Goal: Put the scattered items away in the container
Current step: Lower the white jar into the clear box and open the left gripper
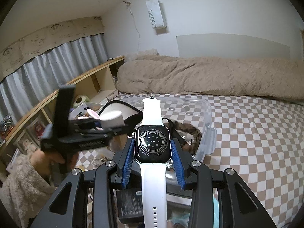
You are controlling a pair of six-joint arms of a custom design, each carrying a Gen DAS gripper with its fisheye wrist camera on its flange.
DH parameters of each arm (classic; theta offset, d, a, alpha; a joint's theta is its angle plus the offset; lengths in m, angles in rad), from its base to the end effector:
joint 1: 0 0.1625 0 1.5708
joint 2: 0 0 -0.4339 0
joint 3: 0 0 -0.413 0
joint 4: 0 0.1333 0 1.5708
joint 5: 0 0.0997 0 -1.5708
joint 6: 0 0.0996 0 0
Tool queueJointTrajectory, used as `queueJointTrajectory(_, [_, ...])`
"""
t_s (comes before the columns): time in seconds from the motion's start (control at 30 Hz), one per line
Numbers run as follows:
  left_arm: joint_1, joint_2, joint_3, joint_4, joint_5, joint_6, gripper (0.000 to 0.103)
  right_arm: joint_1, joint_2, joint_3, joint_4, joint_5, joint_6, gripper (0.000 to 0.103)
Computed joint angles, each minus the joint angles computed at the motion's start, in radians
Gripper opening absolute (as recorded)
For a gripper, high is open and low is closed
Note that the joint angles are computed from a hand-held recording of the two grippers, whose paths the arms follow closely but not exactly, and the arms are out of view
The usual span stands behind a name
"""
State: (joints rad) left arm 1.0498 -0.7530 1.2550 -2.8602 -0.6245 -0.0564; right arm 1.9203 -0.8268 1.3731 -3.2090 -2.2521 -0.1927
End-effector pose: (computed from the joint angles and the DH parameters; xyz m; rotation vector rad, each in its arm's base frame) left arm -0.2076 -0.7920 0.2900 0.0506 2.2234 -1.1833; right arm 0.3270 -0.6911 0.3200 0.1325 -2.2438 1.3919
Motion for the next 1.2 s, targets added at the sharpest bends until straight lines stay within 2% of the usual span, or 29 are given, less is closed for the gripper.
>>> queueJointTrajectory(0.17, [0.026, 0.009, -0.007, 0.041, 0.019, -0.043, 0.050, -0.008, 0.017, -0.028, 0.042, 0.001, 0.021, 0.039])
queueJointTrajectory(0.27, [0.038, -0.002, -0.002, 0.099, -0.023, -0.090, 0.050, -0.015, 0.029, -0.051, 0.068, 0.004, 0.036, 0.039])
queueJointTrajectory(0.33, [0.038, -0.002, -0.009, 0.155, -0.025, -0.107, 0.050, -0.019, 0.040, -0.073, 0.090, -0.001, 0.044, 0.039])
queueJointTrajectory(0.4, [0.036, -0.005, 0.004, 0.127, -0.016, -0.087, 0.059, -0.023, 0.049, -0.091, 0.113, -0.005, 0.055, 0.039])
queueJointTrajectory(0.43, [0.035, -0.009, 0.010, 0.123, -0.015, -0.087, 0.072, -0.024, 0.052, -0.099, 0.124, -0.004, 0.060, 0.039])
queueJointTrajectory(0.47, [0.032, -0.014, 0.020, 0.105, -0.010, -0.080, 0.077, -0.025, 0.058, -0.113, 0.139, -0.006, 0.065, 0.039])
queueJointTrajectory(0.83, [0.024, -0.080, 0.105, -0.015, -0.008, -0.064, 0.077, -0.027, 0.130, -0.266, 0.273, -0.053, 0.072, 0.039])
queueJointTrajectory(0.97, [0.020, -0.101, 0.134, -0.043, -0.006, -0.059, 0.077, -0.026, 0.188, -0.385, 0.339, -0.092, 0.015, 0.039])
queueJointTrajectory(1.07, [0.016, -0.112, 0.149, -0.075, -0.003, -0.039, 0.077, -0.030, 0.231, -0.475, 0.382, -0.093, -0.089, 0.039])
queueJointTrajectory(1.13, [0.018, -0.124, 0.165, -0.112, -0.028, -0.030, 0.077, -0.033, 0.272, -0.556, 0.439, -0.125, -0.146, 0.039])
queueJointTrajectory(1.2, [0.019, -0.138, 0.178, -0.126, -0.049, -0.038, 0.077, -0.039, 0.299, -0.615, 0.496, -0.131, -0.169, 0.039])
